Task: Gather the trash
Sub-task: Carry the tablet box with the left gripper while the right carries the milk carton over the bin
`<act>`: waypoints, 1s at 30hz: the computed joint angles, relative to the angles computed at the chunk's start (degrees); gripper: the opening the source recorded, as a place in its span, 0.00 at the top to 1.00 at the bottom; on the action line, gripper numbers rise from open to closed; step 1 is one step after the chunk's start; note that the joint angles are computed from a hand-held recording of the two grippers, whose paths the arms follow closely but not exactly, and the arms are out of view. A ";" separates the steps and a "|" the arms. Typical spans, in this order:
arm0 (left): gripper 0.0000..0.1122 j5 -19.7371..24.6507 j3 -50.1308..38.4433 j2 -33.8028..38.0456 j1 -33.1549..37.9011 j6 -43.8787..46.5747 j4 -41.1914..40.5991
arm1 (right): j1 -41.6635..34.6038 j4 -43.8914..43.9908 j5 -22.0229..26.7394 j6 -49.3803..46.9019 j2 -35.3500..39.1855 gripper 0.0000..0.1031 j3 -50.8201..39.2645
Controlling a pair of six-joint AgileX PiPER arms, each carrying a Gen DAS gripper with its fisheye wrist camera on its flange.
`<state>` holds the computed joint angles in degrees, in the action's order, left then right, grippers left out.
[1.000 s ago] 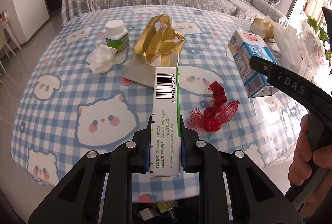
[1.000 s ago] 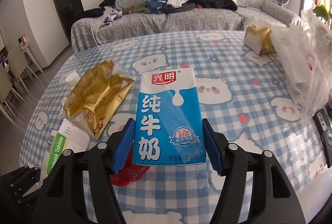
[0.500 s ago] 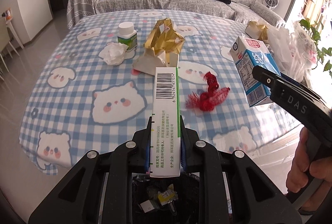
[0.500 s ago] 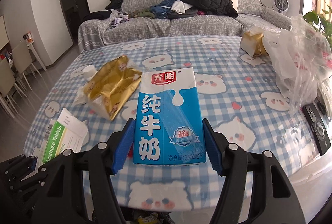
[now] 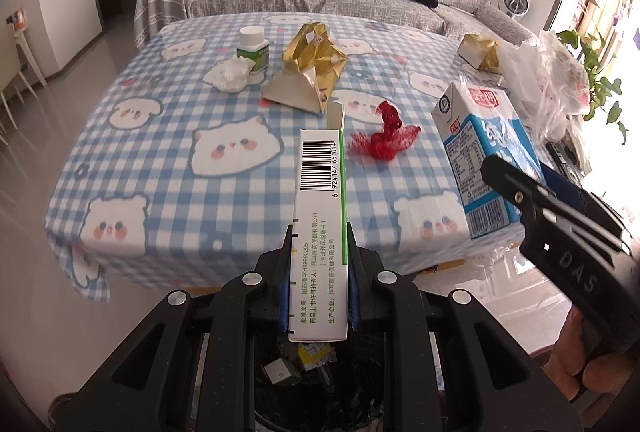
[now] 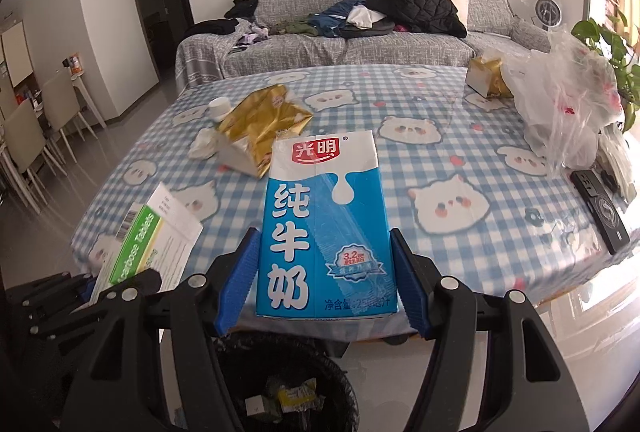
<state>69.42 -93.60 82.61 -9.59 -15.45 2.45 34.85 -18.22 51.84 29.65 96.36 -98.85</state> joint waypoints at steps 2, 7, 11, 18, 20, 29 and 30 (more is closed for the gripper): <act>0.82 -0.16 1.80 -1.73 0.09 -0.15 -0.12 | 1.19 -0.84 -0.55 1.51 -2.25 0.41 3.21; 0.82 -0.97 7.61 -6.83 -0.08 -1.14 -0.02 | 3.49 -2.60 -1.22 4.95 -6.22 0.41 9.52; 0.82 -1.48 12.40 -10.63 -0.86 -1.97 0.03 | 5.02 -4.16 -1.43 7.55 -8.46 0.41 13.53; 0.82 -1.23 18.12 -15.93 -1.43 -2.87 -0.05 | 7.89 -5.66 -1.82 11.64 -12.07 0.41 20.89; 0.82 -1.19 19.53 -17.38 -1.44 -2.86 0.03 | 8.56 -5.97 -1.76 12.59 -12.76 0.41 22.42; 0.82 -2.93 27.17 -21.34 0.33 -2.09 -0.92 | 12.87 -8.31 -1.17 17.88 -15.47 0.41 29.08; 0.82 -3.15 28.02 -21.75 0.88 -1.33 -1.72 | 13.19 -8.45 -1.07 18.32 -15.58 0.41 29.74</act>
<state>66.27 -65.58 60.87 -8.72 -16.78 0.73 48.04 -26.67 50.77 47.97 80.78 -69.11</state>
